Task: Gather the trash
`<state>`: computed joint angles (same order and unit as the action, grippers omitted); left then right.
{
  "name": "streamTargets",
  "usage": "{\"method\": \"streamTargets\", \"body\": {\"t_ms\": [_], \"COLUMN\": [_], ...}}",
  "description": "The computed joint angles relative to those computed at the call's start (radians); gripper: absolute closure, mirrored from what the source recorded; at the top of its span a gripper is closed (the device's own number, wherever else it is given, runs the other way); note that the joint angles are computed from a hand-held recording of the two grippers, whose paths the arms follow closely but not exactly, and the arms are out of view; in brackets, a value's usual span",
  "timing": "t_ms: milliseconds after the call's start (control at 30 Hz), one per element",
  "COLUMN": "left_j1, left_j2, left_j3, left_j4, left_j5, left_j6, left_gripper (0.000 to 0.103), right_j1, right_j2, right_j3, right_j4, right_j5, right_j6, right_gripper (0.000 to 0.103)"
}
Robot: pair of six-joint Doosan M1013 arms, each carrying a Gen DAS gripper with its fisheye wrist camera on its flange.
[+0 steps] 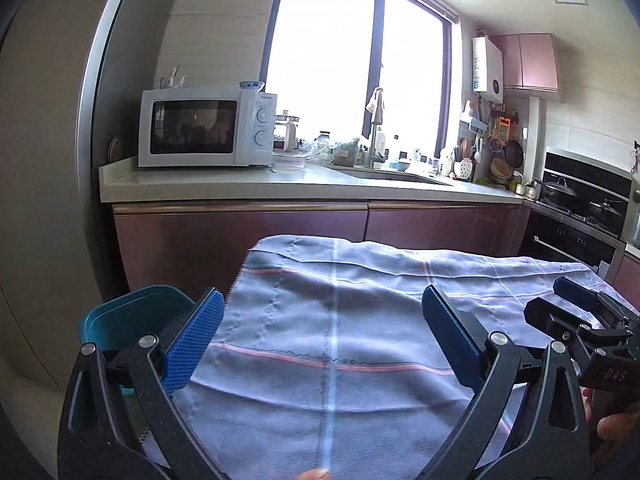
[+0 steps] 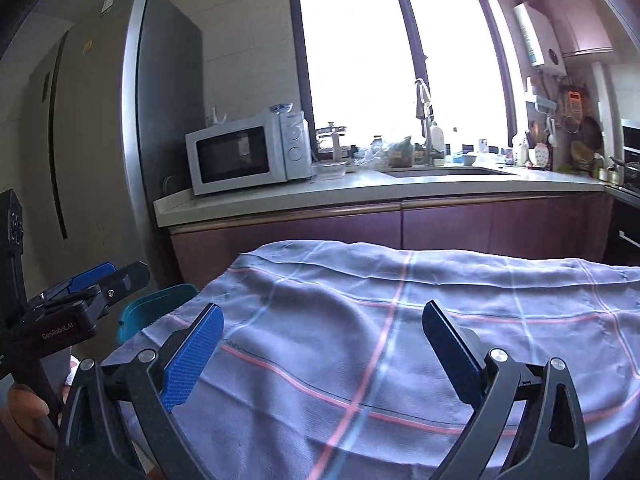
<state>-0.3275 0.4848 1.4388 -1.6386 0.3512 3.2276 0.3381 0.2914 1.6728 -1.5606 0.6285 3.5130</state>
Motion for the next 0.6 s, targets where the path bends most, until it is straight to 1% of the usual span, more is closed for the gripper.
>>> {"method": "streamTargets", "body": {"t_ms": [100, 167, 267, 367, 433, 500, 600], "left_j1": [-0.017, -0.027, -0.038, -0.049, -0.052, -0.051, -0.052], "left_j2": [-0.01, -0.016, -0.027, -0.04, -0.045, -0.044, -0.045], "left_j3": [0.019, 0.033, 0.061, 0.088, 0.099, 0.097, 0.102], "left_j4": [-0.029, -0.054, -0.183, -0.314, -0.34, -0.325, -0.335], "left_j5": [-0.001, -0.009, -0.018, -0.025, -0.021, -0.017, -0.013], "left_j6": [0.042, 0.08, 0.228, 0.381, 0.408, 0.391, 0.408], "left_gripper": [0.006, 0.006, 0.006, 0.006, 0.006, 0.006, 0.006], "right_j1": [0.01, 0.018, 0.029, 0.035, 0.039, 0.041, 0.041], "right_j2": [-0.012, -0.016, -0.022, -0.025, -0.028, -0.029, -0.031], "right_j3": [0.03, 0.041, 0.059, 0.072, 0.081, 0.083, 0.089], "right_j4": [-0.035, -0.03, -0.044, -0.07, -0.08, -0.07, -0.063], "right_j5": [0.061, 0.098, 0.143, 0.17, 0.191, 0.202, 0.215], "right_j6": [0.045, 0.036, 0.054, 0.086, 0.101, 0.1, 0.117], "right_gripper": [0.007, 0.007, 0.007, 0.007, 0.007, 0.007, 0.007]}}
